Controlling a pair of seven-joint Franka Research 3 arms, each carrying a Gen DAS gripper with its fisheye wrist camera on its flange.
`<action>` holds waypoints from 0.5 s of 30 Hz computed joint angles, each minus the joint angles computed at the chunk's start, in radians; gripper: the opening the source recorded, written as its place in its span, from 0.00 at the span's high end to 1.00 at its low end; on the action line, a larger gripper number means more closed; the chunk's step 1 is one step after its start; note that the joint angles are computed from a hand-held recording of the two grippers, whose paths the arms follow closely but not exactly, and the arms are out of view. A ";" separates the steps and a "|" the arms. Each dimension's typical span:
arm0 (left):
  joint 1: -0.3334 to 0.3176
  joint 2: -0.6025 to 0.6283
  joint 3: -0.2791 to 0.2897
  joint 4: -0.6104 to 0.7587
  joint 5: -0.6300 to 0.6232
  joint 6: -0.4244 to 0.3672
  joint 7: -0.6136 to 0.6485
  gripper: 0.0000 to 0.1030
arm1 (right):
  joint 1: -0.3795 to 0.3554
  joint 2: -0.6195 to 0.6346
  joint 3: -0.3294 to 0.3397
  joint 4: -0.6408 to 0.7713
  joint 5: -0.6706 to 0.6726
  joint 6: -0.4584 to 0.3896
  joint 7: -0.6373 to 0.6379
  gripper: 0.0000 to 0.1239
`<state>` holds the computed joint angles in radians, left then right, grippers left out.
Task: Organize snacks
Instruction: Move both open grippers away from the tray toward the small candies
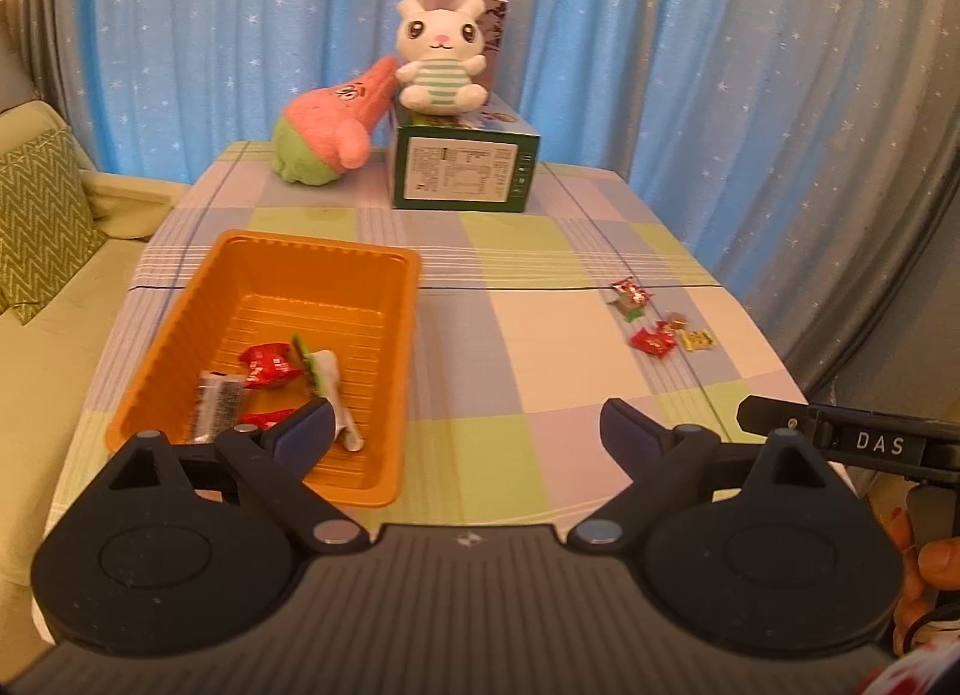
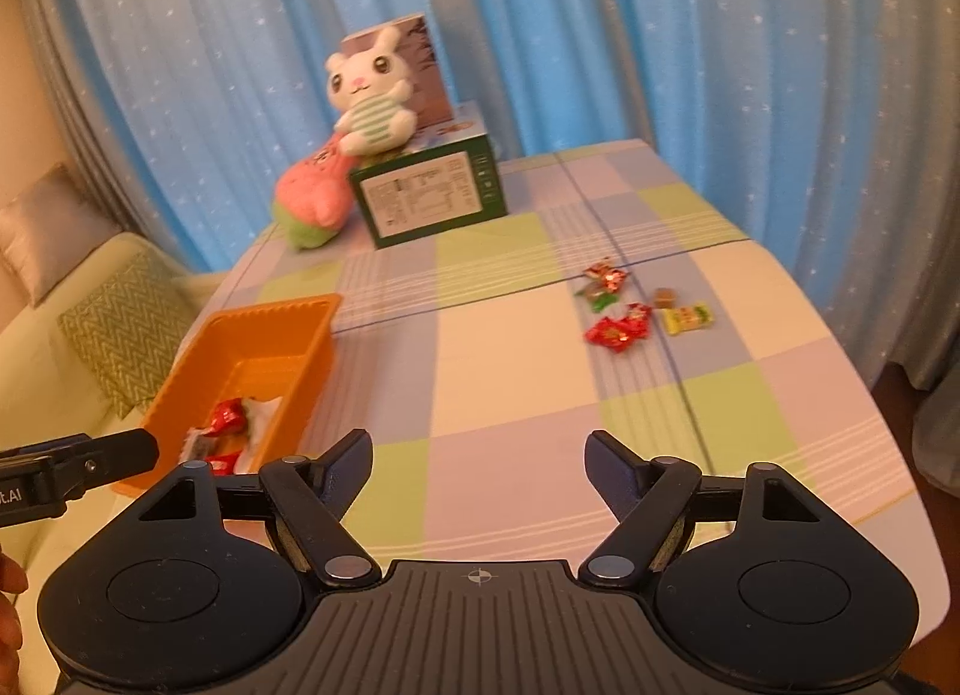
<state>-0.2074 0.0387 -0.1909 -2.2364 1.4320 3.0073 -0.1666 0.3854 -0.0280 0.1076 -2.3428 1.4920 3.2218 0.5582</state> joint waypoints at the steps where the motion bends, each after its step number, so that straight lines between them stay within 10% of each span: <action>1: -0.003 0.006 -0.002 0.006 -0.002 0.001 0.002 0.09 | -0.003 -0.004 -0.003 -0.001 0.013 0.001 -0.012 0.37; 15: -0.077 0.111 0.007 0.122 -0.080 0.022 0.096 0.08 | -0.073 -0.054 -0.019 -0.025 0.155 0.029 -0.140 0.37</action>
<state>-0.2843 0.1499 -0.1838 -2.1145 1.3519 3.0295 -0.0704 0.3127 -0.0822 0.0885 -2.3677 1.6473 3.2504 0.4180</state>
